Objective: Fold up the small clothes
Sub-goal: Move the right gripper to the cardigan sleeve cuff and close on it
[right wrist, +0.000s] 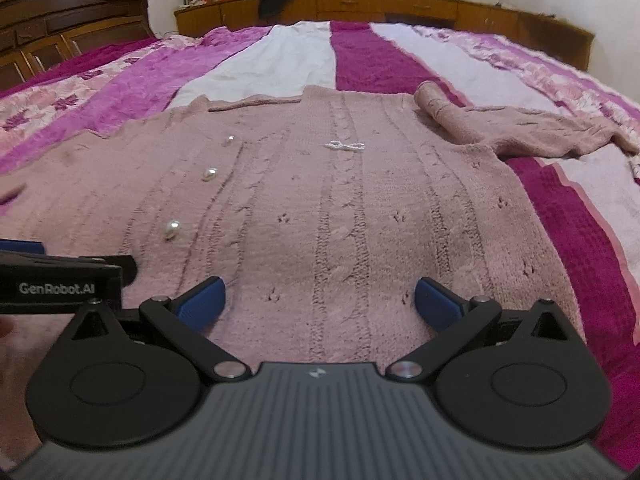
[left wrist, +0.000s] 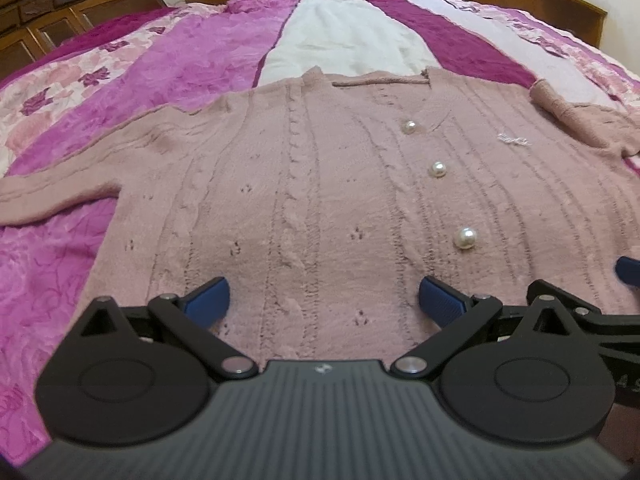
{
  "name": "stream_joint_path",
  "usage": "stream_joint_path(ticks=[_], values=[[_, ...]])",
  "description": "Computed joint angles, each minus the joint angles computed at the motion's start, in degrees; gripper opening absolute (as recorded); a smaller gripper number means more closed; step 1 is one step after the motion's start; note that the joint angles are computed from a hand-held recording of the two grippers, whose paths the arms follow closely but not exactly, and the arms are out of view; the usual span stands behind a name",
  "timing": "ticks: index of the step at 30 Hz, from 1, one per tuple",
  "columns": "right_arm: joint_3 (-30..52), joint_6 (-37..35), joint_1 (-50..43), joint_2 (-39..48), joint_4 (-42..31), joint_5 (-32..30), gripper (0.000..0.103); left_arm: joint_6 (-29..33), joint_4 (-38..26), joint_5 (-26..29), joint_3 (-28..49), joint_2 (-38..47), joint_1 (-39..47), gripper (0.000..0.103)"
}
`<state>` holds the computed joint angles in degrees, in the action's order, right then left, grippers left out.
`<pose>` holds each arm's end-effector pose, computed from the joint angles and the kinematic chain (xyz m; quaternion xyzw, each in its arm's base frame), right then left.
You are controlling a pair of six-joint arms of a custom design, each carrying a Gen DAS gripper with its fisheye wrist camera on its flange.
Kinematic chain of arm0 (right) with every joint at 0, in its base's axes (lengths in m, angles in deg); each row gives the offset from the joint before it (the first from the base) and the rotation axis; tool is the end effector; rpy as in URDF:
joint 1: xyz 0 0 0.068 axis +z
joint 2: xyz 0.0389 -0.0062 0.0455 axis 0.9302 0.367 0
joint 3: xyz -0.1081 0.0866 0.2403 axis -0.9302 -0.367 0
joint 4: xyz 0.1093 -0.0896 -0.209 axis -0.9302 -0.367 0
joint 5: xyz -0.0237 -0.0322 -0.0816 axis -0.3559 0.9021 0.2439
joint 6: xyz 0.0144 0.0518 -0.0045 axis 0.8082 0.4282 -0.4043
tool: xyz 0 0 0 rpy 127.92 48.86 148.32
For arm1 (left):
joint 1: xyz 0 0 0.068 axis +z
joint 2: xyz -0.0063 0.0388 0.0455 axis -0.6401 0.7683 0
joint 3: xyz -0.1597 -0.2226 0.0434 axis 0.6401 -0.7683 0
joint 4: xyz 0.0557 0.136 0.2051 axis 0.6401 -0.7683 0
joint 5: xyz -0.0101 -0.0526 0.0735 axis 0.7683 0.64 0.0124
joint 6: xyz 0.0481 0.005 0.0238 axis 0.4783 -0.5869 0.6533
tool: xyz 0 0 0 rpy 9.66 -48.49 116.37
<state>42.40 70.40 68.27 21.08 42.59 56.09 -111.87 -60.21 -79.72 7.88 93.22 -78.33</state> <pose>0.2686 0.0049 0.1607 -0.0364 0.9040 0.0708 0.4200 0.2878 -0.2061 0.1775 -0.0210 0.9229 0.0391 0.3825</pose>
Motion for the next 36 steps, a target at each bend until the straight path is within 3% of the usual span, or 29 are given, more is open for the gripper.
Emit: stream_joint_path(ticks=[7, 13, 21, 36], values=[[10.6, -4.3, -10.5, -2.3, -16.4, -16.2, 0.103, -0.6, -5.5, 3.0, 5.4, -2.0, 1.3, 0.103], [25.2, -5.8, -20.1, 4.6, -28.3, -25.2, 0.103, 0.0, -9.5, 6.5, 11.8, -1.3, 3.4, 0.103], [39.9, -3.2, -27.3, 17.6, -28.7, -23.2, 0.103, -1.5, -13.3, 6.9, 15.8, -0.4, 5.6, 0.103], [64.1, 5.4, -31.1, 40.9, -26.6, -15.5, 0.103, -5.5, -18.1, 5.4, 21.2, 4.9, 6.5, 0.103]])
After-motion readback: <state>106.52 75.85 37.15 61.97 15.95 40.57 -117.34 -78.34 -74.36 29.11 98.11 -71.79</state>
